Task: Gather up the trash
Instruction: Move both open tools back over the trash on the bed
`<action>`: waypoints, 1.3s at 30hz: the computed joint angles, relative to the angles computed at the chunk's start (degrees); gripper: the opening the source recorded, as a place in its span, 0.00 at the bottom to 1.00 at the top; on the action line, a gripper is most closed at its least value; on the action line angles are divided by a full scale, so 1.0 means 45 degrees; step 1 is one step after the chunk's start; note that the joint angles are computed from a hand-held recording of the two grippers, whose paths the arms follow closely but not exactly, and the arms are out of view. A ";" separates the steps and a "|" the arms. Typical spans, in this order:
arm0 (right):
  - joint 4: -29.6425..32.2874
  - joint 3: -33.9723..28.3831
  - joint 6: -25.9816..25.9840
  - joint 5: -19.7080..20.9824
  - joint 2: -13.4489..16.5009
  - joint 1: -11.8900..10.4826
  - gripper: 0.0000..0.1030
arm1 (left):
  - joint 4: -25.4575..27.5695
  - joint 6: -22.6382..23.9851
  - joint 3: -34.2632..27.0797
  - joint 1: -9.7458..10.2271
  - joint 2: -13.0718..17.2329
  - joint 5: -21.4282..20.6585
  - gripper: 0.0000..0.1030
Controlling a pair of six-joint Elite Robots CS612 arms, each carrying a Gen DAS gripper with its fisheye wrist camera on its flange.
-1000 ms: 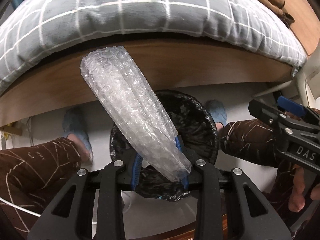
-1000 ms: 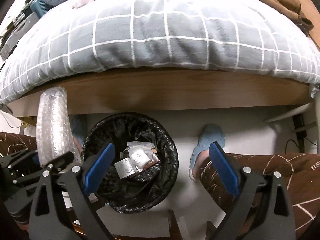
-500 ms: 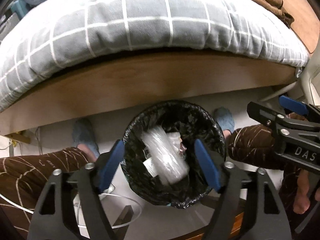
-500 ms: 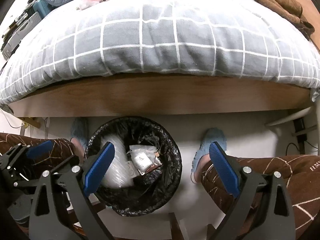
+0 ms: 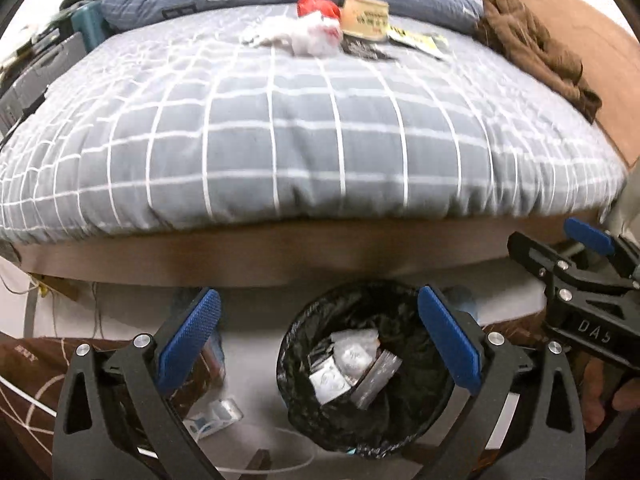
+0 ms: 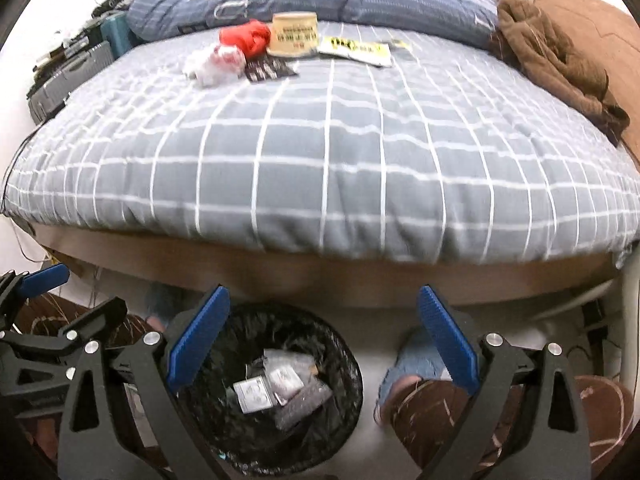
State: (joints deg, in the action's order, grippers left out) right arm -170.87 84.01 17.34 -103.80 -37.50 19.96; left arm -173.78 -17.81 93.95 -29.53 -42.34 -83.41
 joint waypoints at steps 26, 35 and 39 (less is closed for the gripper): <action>0.0015 -0.3493 -0.0610 0.0186 0.1681 -0.0690 0.89 | 0.0007 -0.0109 -0.3810 0.0595 0.1773 0.0593 0.94; 0.0594 -0.5218 -0.0714 0.0322 0.2483 -0.0938 0.89 | 0.0522 0.0317 -0.5918 0.0670 0.2730 0.1019 0.94; 0.0873 -0.6165 -0.0951 0.0364 0.2914 -0.0985 0.89 | 0.1005 0.0416 -0.6834 0.0743 0.3180 0.1053 0.94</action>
State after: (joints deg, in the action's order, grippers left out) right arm -166.94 56.27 13.06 -102.16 -24.39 15.53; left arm -169.26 -15.94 63.19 -26.19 -28.03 -78.67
